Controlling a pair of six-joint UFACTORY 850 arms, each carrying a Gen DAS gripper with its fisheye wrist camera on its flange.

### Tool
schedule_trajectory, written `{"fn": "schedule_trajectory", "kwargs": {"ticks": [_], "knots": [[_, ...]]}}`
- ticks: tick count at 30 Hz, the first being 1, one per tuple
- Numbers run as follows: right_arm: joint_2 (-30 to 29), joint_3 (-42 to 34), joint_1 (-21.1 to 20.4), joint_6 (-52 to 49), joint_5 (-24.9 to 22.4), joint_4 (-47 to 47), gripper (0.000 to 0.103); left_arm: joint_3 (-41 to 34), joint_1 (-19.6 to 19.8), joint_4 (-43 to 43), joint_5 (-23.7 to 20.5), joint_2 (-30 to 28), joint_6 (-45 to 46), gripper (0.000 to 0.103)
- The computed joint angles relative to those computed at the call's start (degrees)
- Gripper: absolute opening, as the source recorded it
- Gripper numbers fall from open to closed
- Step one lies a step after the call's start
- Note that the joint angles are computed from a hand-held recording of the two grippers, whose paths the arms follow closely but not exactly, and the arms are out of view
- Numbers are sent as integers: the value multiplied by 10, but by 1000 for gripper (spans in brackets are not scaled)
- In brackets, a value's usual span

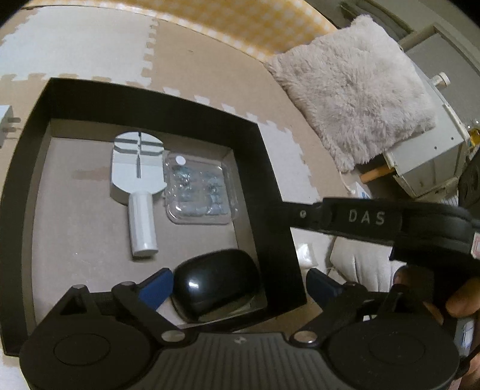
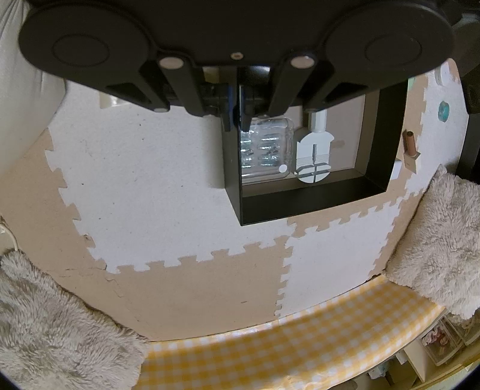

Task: Organize rigid objects
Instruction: 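Lower the mouse into the black box and open the left tool, then move the left tool to the clear tape roll and grasp it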

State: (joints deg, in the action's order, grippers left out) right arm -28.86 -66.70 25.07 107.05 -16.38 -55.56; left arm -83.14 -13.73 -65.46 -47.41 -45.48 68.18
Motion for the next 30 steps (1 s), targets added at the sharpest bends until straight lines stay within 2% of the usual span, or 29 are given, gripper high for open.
{"fn": "schedule_trajectory", "kwargs": {"ticks": [7, 14, 19, 30], "knots": [[0, 0, 0, 2, -2, -4, 5, 0, -1, 16, -8, 6, 7, 96], [0, 0, 0, 2, -1, -4, 5, 17, 0, 39, 13, 34, 42, 103], [0, 0, 1, 1, -2, -4, 5, 27, 6, 49, 28, 54, 57, 103], [-1, -1, 1, -1, -3, -3, 5, 51, 24, -15, 82, 103, 139, 103]]}}
